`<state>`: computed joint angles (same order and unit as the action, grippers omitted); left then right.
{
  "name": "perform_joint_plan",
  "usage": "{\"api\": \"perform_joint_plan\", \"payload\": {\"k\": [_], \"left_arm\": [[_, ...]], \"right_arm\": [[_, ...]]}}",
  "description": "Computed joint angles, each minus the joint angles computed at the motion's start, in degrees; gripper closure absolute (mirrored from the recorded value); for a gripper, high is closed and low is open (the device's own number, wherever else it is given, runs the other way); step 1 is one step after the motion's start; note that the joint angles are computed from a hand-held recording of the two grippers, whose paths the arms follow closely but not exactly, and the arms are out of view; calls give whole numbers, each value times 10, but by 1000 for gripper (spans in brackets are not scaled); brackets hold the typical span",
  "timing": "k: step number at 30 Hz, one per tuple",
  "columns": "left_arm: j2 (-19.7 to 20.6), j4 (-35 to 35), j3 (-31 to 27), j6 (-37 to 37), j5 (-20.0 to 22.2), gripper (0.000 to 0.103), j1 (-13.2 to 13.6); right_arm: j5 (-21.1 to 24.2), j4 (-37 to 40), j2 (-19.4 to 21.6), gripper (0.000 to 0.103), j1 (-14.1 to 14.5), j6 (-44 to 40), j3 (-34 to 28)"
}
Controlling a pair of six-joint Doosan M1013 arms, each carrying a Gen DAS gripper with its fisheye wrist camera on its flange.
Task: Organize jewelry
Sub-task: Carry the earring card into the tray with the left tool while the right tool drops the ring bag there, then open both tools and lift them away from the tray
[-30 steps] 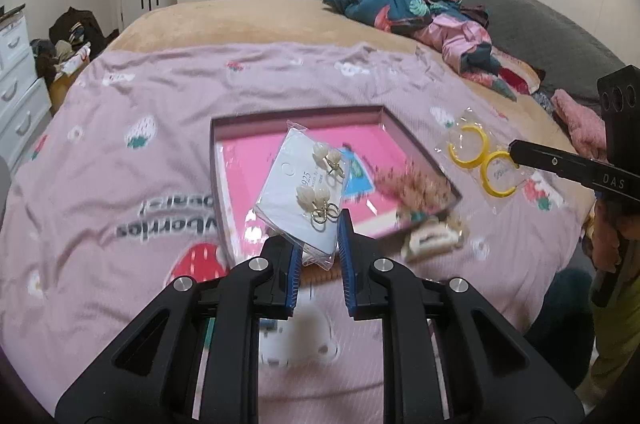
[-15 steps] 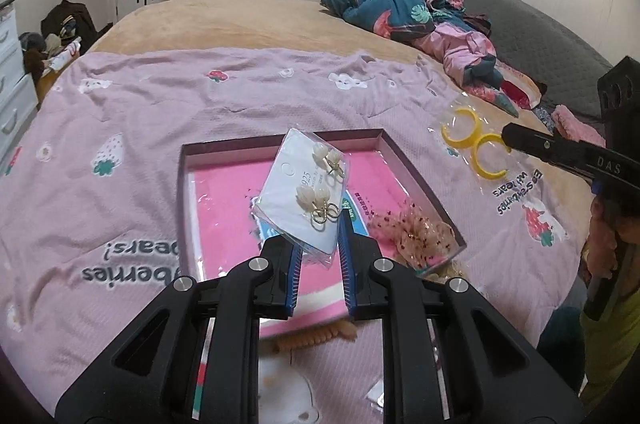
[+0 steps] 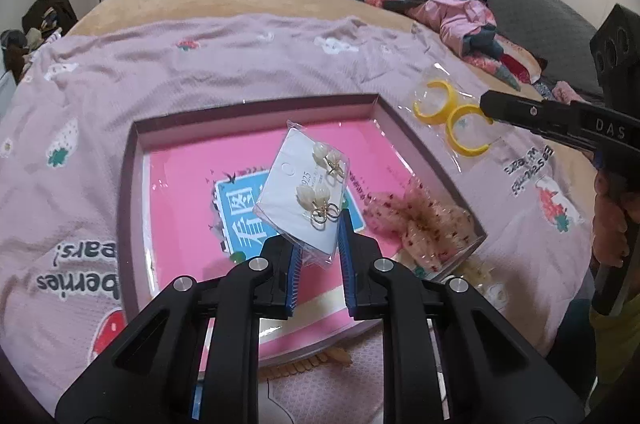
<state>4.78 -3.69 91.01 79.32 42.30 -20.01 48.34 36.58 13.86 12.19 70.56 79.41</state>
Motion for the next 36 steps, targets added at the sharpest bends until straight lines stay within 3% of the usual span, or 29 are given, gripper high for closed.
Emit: {"api": "perform_joint_plan", "payload": {"k": [6,16,21,27,29,36], "left_arm": [[8,-39,4,27,4,93,9],[14,-46,7,29,22,92,13],[13,-41,9,26,29,81,13],[6,-35,14,18,29,78,11],[3,-37,16,18,27,74,12],[-12,-24,25,5,17,70,11]], "right_arm": [[7,-3,15,96,7,15,-2],[15,-5,34,96,12,36,-3],[15,-42,37,95,13,71,-1],[-6,-57,24,90,6,88,18],[-16,-58,17,82,5,86,27],[-58,-74,-16,72,4,74,60]]}}
